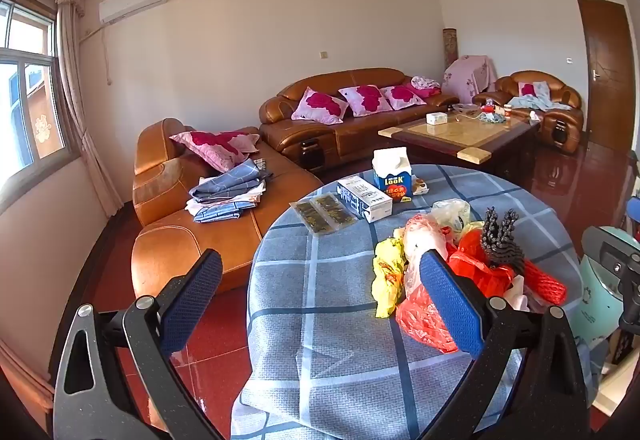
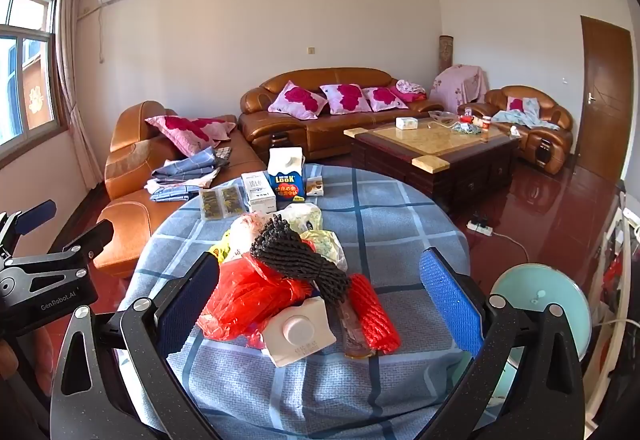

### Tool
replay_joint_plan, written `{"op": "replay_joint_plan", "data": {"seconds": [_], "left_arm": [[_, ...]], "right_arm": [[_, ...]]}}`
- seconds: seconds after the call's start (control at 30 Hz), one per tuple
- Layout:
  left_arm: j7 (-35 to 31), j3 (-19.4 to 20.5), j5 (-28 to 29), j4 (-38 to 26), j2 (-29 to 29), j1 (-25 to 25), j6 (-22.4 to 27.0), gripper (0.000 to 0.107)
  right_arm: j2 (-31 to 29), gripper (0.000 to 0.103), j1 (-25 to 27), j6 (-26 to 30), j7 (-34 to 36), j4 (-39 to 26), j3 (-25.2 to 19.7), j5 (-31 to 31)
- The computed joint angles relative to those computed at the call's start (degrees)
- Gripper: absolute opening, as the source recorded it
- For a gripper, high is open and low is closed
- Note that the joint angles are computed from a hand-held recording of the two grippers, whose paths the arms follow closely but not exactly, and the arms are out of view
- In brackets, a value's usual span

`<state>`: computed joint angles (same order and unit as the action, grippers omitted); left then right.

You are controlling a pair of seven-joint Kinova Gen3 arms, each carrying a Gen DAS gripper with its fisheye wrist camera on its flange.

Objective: Collect trash

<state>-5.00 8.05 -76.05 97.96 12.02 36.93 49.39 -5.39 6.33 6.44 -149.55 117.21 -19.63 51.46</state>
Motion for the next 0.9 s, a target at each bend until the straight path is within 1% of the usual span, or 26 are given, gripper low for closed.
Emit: {"op": "replay_joint_plan", "data": {"seconds": [0.17, 0.3, 0.33, 0.57, 0.7, 0.9], "left_arm": [[-0.1, 0.1, 0.0, 0.1, -0.2, -0.1, -0.2, 0.097], [0.0, 0.0, 0.0, 0.0, -0.1, -0.1, 0.0, 0.097], [0.0, 0.0, 0.1, 0.1, -0.2, -0.1, 0.0, 0.097], [-0.4, 0.0, 0.2, -0.2, 0.1, 0.0, 0.2, 0.097], [-0.2, 0.0, 0.1, -0.1, 0.1, 0.1, 0.2, 0.097], [-0.3, 0.0, 0.2, -0.4, 0.2, 0.0, 0.3, 0.097]], "right_arm": [[0.0, 0.099, 1.2, -0.4, -1.7, 0.1, -1.0, 1.5], [0.2, 0.099, 0.4, -0.3, -1.2, 0.1, -0.2, 1.0], [0.0, 0.099, 1.0, -0.4, -2.0, 0.2, -0.8, 1.8], [0.0, 0.099, 1.3, -0.6, -2.4, 0.2, -1.0, 2.4], [0.1, 0.099, 1.3, -0.4, -2.4, 0.1, -1.1, 2.3], [0.1, 0.099, 0.3, -0.4, -1.0, 0.1, 0.1, 1.1]]}}
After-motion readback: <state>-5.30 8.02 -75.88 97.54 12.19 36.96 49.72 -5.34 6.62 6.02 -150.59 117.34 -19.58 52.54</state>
